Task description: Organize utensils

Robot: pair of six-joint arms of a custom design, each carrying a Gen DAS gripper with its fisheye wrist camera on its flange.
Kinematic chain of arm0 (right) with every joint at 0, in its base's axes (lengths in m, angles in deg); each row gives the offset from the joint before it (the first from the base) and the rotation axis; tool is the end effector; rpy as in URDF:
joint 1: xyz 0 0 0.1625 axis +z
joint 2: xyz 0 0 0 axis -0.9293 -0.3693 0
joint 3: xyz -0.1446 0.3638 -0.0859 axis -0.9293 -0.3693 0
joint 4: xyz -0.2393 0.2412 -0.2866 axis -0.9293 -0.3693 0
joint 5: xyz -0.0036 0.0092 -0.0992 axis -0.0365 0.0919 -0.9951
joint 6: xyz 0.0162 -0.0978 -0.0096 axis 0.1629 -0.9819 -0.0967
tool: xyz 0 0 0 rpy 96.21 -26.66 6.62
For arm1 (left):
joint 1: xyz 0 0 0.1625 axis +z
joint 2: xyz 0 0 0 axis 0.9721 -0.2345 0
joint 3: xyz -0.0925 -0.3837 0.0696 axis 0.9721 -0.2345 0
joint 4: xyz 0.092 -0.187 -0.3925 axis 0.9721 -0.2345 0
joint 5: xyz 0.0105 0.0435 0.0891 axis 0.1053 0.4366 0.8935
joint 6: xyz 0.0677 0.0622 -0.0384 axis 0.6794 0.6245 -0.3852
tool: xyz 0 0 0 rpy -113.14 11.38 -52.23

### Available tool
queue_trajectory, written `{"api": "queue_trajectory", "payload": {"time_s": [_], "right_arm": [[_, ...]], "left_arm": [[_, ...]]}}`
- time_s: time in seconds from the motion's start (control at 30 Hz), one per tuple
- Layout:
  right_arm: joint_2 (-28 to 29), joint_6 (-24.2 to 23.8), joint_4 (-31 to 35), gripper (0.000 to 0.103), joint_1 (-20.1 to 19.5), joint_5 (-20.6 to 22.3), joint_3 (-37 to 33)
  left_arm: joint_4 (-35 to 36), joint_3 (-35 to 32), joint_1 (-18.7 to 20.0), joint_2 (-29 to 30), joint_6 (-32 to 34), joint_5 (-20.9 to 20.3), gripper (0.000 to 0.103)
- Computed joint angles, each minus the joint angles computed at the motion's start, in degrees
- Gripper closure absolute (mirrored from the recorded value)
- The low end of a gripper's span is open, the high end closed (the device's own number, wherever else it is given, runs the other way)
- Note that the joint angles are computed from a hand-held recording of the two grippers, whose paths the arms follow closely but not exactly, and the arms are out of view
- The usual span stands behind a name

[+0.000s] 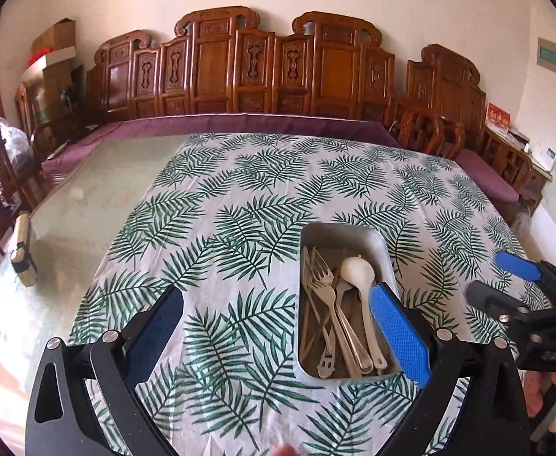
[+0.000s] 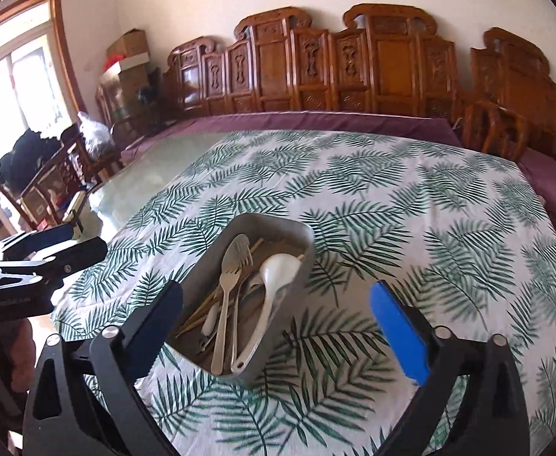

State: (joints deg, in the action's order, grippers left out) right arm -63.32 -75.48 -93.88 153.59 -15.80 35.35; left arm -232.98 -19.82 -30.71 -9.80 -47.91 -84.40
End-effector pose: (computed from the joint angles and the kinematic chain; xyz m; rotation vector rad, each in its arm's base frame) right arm 0.0603 -0.8103 0.3491 0.9541 -2.5170 0.7837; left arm -0.4114 -0.7420 0.0289 0.2047 2.1424 -1.0373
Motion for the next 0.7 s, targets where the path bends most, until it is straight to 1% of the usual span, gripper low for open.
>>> {"api": "queue_trajectory", "payload": {"time_s": [0.1, 0.17, 0.27, 0.37, 0.6, 0.7], "right_arm": [[-2.3, 0.5, -1.6, 0.003, -0.6, 0.3, 2.3], [-4.1, 0.7, -2.8, 0.003, -1.0, 0.5, 4.1], [-6.6, 0.2, -4.8, 0.003, -1.6, 0.6, 6.8], [-9.0, -0.6, -7.2, 0.003, -2.1, 0.4, 9.6], [-14.2, -1.0, -10.5, 0.003, -3.6, 0.3, 15.4], [-16.7, -1.0, -12.3, 0.003, -4.2, 1.4, 18.2]], "left_arm": [[0.7, 0.4, -0.8, 0.1, -0.9, 0.8, 0.008], [2.3, 0.7, -1.4, 0.0, -2.7, 1.2, 0.008], [3.7, 1.5, -2.1, -0.3, -4.8, 0.4, 0.008], [5.1, 2.7, -3.0, -0.7, -7.5, 0.4, 0.008], [2.7, 5.8, -5.5, -1.4, -8.3, -0.3, 0.008], [2.4, 6.4, -6.7, -1.4, -8.0, 0.7, 0.008]]}}
